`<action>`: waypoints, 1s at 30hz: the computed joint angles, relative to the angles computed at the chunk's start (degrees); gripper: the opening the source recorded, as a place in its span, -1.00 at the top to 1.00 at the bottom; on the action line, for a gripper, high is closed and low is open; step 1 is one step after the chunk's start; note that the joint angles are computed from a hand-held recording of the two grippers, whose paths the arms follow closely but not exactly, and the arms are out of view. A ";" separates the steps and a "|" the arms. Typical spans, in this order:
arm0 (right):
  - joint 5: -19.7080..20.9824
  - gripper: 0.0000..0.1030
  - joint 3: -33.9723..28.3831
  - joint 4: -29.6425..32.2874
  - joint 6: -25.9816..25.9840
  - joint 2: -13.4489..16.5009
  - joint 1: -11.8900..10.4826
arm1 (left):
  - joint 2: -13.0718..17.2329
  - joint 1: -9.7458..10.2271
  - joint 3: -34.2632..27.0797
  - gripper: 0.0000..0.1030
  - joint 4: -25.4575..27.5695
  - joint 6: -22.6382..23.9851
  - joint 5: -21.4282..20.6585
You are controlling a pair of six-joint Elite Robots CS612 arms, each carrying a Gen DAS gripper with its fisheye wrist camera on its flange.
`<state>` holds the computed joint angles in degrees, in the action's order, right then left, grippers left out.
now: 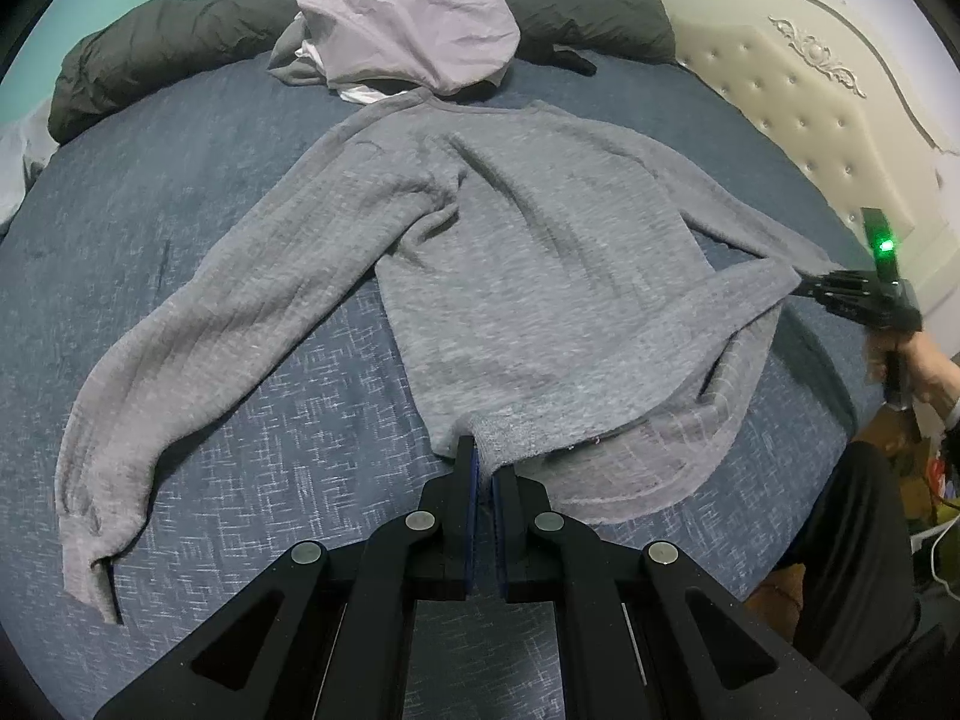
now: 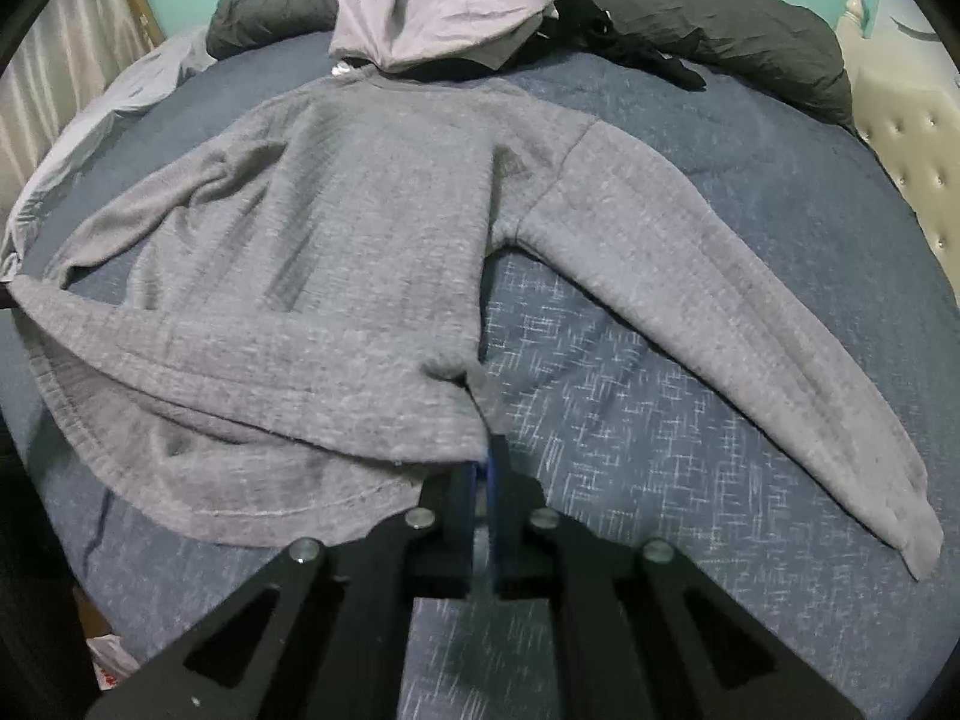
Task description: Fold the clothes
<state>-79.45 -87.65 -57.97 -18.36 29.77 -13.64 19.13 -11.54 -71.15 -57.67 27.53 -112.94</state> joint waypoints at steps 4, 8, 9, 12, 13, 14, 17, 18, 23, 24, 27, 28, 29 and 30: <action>1.62 0.96 -2.12 1.68 -0.63 -1.03 -0.58 | -0.16 0.11 -0.62 0.92 -0.13 0.23 0.26; 3.42 0.96 -4.70 4.71 -1.01 -2.53 -1.33 | -0.41 0.47 -1.61 0.92 -0.12 0.84 0.25; 3.95 0.96 -5.37 5.70 -1.11 -2.91 -1.58 | -0.48 0.63 -1.92 0.92 -0.09 0.90 0.28; 5.38 0.96 -7.37 8.83 -1.80 -3.97 -2.22 | -0.64 1.11 -3.06 0.92 0.52 1.33 -0.21; 5.53 0.96 -8.20 10.14 -2.76 -4.02 -2.23 | -0.67 1.24 -3.51 0.92 0.88 1.82 -0.29; 5.67 0.96 -9.00 11.46 -3.72 -4.09 -2.24 | -0.65 1.36 -3.98 0.93 1.40 2.45 -0.26; 4.76 0.96 -11.16 15.19 -5.67 -3.55 -1.94 | -0.34 1.64 -5.41 0.92 3.20 3.89 0.00; 4.20 0.96 -11.87 16.18 -5.91 -3.09 -1.80 | -0.13 1.71 -5.84 0.92 3.82 4.19 0.09; 3.34 0.96 -14.32 19.92 -4.13 -0.37 -1.80 | 1.74 1.56 -8.78 0.92 7.81 6.35 2.10; 2.90 0.96 -14.57 20.20 -4.06 0.18 -1.71 | 2.17 1.44 -9.33 0.92 8.50 6.81 2.76; 0.55 0.96 -14.90 20.40 -3.21 1.83 -1.39 | 3.45 1.19 -10.00 0.93 9.60 6.55 4.60; -0.04 0.96 -14.87 20.30 -2.68 2.31 -1.39 | 3.78 1.12 -9.93 0.93 9.60 6.18 5.16; -0.26 0.96 -14.77 20.16 -2.02 2.75 -1.50 | 4.11 1.06 -9.86 0.93 9.59 5.81 5.72; -0.44 0.96 -14.67 19.96 -1.47 3.12 -1.60 | 4.38 1.00 -9.75 0.93 9.58 5.44 6.19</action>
